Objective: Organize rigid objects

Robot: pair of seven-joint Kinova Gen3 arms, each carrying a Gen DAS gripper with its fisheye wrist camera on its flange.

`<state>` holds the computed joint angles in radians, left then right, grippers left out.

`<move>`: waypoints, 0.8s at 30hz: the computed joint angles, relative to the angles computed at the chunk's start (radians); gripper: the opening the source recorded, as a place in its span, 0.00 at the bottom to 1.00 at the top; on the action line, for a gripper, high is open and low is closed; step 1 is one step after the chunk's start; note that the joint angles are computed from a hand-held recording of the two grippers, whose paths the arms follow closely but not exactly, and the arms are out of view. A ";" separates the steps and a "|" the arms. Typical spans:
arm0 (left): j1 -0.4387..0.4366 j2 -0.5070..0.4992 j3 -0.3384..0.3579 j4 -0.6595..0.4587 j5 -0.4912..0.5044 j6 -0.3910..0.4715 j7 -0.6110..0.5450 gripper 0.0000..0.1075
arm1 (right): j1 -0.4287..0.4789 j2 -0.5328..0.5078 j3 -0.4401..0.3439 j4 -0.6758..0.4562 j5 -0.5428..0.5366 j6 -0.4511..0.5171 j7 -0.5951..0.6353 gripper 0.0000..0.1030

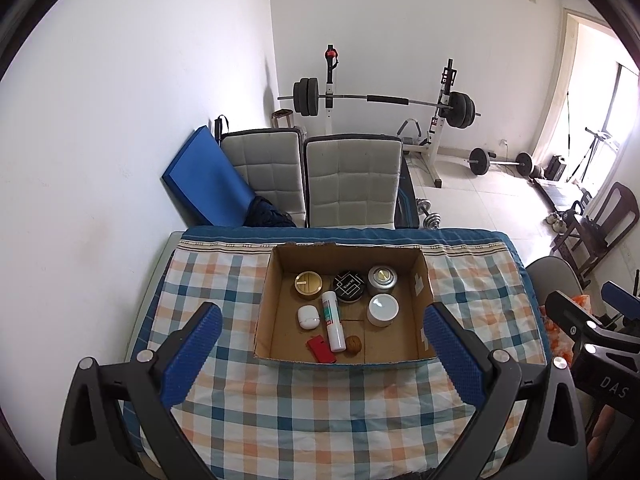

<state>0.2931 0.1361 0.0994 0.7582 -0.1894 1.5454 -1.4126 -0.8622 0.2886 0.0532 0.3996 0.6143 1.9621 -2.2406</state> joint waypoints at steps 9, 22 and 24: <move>-0.001 -0.002 -0.001 -0.005 0.000 0.001 0.002 0.96 | -0.003 0.007 0.001 -0.017 0.007 0.003 0.008 1.00; 0.000 -0.001 0.001 -0.012 -0.002 0.004 0.004 0.96 | -0.019 0.022 0.020 -0.046 0.012 0.013 0.006 1.00; 0.004 0.000 0.001 -0.016 -0.006 0.008 0.009 0.96 | -0.026 0.024 0.029 -0.052 0.017 0.020 0.010 1.00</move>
<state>0.2972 0.1360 0.1000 0.7419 -0.1956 1.5530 -1.4035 -0.8877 0.3126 0.0825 0.3478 0.6311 1.9816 -2.2302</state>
